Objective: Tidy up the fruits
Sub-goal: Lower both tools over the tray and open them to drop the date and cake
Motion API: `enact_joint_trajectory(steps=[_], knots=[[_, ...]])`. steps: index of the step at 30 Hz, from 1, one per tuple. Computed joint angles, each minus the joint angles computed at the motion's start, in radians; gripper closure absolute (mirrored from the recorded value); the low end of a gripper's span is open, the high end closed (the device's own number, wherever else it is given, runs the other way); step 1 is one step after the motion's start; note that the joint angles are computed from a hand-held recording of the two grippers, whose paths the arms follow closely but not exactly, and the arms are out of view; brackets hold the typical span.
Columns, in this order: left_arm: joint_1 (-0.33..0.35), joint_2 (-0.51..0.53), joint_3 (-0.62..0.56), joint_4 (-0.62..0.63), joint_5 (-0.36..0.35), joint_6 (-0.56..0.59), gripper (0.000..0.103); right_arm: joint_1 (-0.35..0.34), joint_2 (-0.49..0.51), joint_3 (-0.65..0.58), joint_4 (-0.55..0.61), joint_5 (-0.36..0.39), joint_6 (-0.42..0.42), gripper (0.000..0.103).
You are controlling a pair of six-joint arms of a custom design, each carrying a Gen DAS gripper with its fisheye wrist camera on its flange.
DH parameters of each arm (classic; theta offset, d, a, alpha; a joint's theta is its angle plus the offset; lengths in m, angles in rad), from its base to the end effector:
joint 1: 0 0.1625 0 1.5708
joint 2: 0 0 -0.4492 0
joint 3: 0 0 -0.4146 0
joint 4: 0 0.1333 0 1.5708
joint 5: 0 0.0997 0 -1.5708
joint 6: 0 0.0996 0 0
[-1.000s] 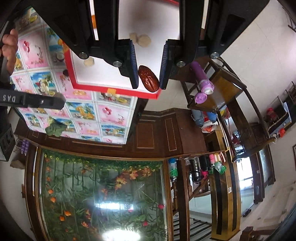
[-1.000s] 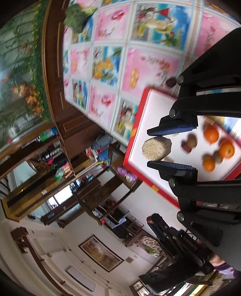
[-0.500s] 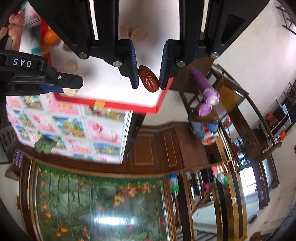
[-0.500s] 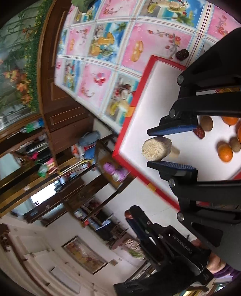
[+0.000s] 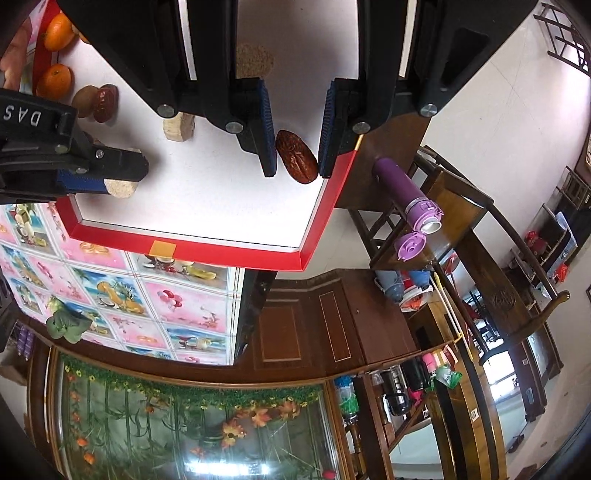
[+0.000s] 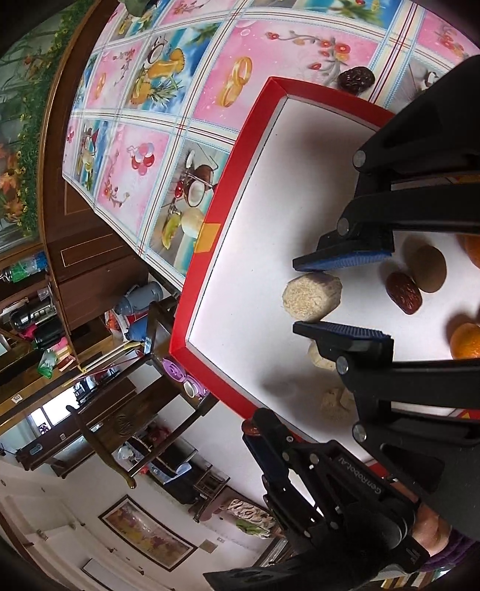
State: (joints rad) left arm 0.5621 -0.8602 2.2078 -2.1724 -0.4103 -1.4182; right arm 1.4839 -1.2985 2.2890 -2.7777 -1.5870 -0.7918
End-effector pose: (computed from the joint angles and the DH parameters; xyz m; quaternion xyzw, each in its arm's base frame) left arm -0.2450 -0.4198 0.0018 0.0373 0.8032 -0.3717 0.4641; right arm 0.0907 -0.4765 0.1726 0.3423 -0.9333 0.0943 0.0532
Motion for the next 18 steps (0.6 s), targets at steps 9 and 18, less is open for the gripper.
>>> enact_joint_trajectory(steps=[9, 18], knots=[[0.02, 0.002, -0.002, -0.039, -0.017, 0.044, 0.081, 0.012, 0.033, -0.005, -0.019, -0.035, 0.005, 0.073], [0.047, 0.009, -0.02, -0.067, -0.063, 0.117, 0.081, 0.021, 0.054, -0.005, -0.038, -0.061, 0.01, 0.073]])
